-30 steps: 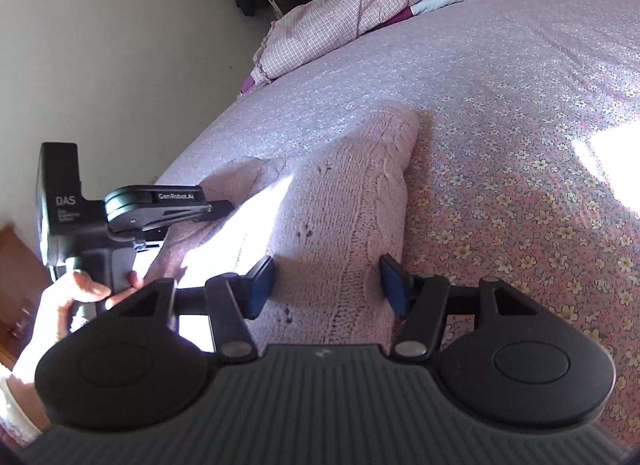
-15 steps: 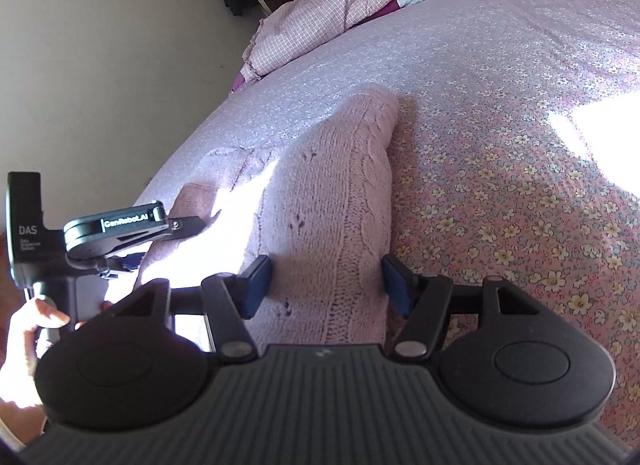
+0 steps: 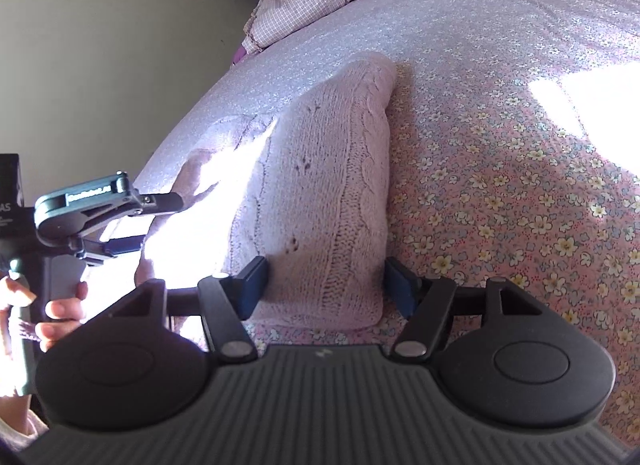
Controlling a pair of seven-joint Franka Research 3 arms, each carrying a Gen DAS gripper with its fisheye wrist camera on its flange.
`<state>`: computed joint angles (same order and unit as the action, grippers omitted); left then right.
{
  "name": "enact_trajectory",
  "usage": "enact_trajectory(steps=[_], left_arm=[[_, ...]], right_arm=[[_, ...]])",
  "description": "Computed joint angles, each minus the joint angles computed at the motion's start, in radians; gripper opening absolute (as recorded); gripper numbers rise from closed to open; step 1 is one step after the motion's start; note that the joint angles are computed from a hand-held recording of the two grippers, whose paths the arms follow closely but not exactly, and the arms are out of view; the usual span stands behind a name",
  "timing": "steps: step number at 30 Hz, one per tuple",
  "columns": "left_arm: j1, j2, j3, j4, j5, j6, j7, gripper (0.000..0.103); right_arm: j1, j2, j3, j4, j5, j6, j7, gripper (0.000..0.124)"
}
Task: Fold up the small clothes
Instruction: 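Grasp the cardigan end with the left gripper and lift it, then fold the lifted end over the stack with the left gripper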
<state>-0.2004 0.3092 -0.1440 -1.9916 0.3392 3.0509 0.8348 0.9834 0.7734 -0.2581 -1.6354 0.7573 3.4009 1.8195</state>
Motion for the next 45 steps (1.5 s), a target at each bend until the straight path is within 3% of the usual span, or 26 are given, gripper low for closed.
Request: enact_trajectory(steps=[2,3,6,9,14,17,20,22,26,28,29,32,35,38,43,45], left_arm=[[0.078,0.005,-0.094,-0.007,-0.072,0.002,0.09,0.096],[0.09,0.013,-0.112,0.004,-0.091,-0.016,0.118,0.096],[0.065,0.038,-0.092,0.044,-0.1,-0.11,0.147,0.097],[0.119,0.056,-0.15,0.03,-0.195,-0.078,0.217,0.099],[0.212,0.084,-0.251,0.024,-0.325,-0.043,0.342,0.102],[0.236,0.099,-0.283,0.029,-0.356,-0.032,0.408,0.102],[0.29,0.125,-0.353,0.039,-0.4,-0.022,0.494,0.102],[0.312,0.149,-0.389,0.051,-0.421,-0.007,0.539,0.1],[0.437,0.228,-0.552,0.082,-0.485,0.014,0.629,0.08],[0.473,0.259,-0.598,0.089,-0.499,0.026,0.643,0.071],[0.505,0.281,-0.637,0.091,-0.509,0.036,0.65,0.066],[0.537,0.285,-0.669,0.076,-0.506,0.06,0.62,0.052],[0.559,0.272,-0.694,0.055,-0.479,0.082,0.587,0.047],[0.585,0.257,-0.732,0.031,-0.454,0.101,0.552,0.045],[0.613,0.232,-0.798,-0.003,-0.396,0.127,0.506,0.045],[0.65,0.228,-0.851,-0.023,-0.373,0.129,0.493,0.045]], right_arm=[[-0.005,-0.005,0.005,-0.002,0.011,0.022,0.004,0.067],[-0.012,-0.006,0.014,0.0,0.016,0.034,0.001,0.07],[-0.046,-0.002,0.04,0.025,0.021,0.027,-0.031,0.072],[-0.059,0.014,0.038,0.056,0.004,-0.007,-0.039,0.072],[-0.194,0.037,0.178,0.1,-0.098,-0.003,-0.023,0.074],[-0.308,0.057,0.308,0.121,-0.168,0.017,-0.009,0.074],[-0.441,0.09,0.464,0.133,-0.269,0.052,0.007,0.075],[-0.479,0.107,0.505,0.144,-0.317,0.059,0.018,0.075],[-0.519,0.13,0.543,0.174,-0.377,0.04,0.035,0.075],[-0.545,0.14,0.57,0.191,-0.406,0.021,0.042,0.074],[-0.555,0.145,0.581,0.2,-0.419,0.012,0.043,0.07],[-0.566,0.154,0.597,0.228,-0.435,-0.005,0.05,0.055],[-0.548,0.127,0.575,0.219,-0.449,0.0,0.031,0.05],[-0.6,0.104,0.647,0.189,-0.498,0.038,0.021,0.049],[-0.549,-0.008,0.574,0.085,-0.477,0.063,0.014,0.049],[-0.53,-0.069,0.545,0.009,-0.452,0.086,0.015,0.049]])
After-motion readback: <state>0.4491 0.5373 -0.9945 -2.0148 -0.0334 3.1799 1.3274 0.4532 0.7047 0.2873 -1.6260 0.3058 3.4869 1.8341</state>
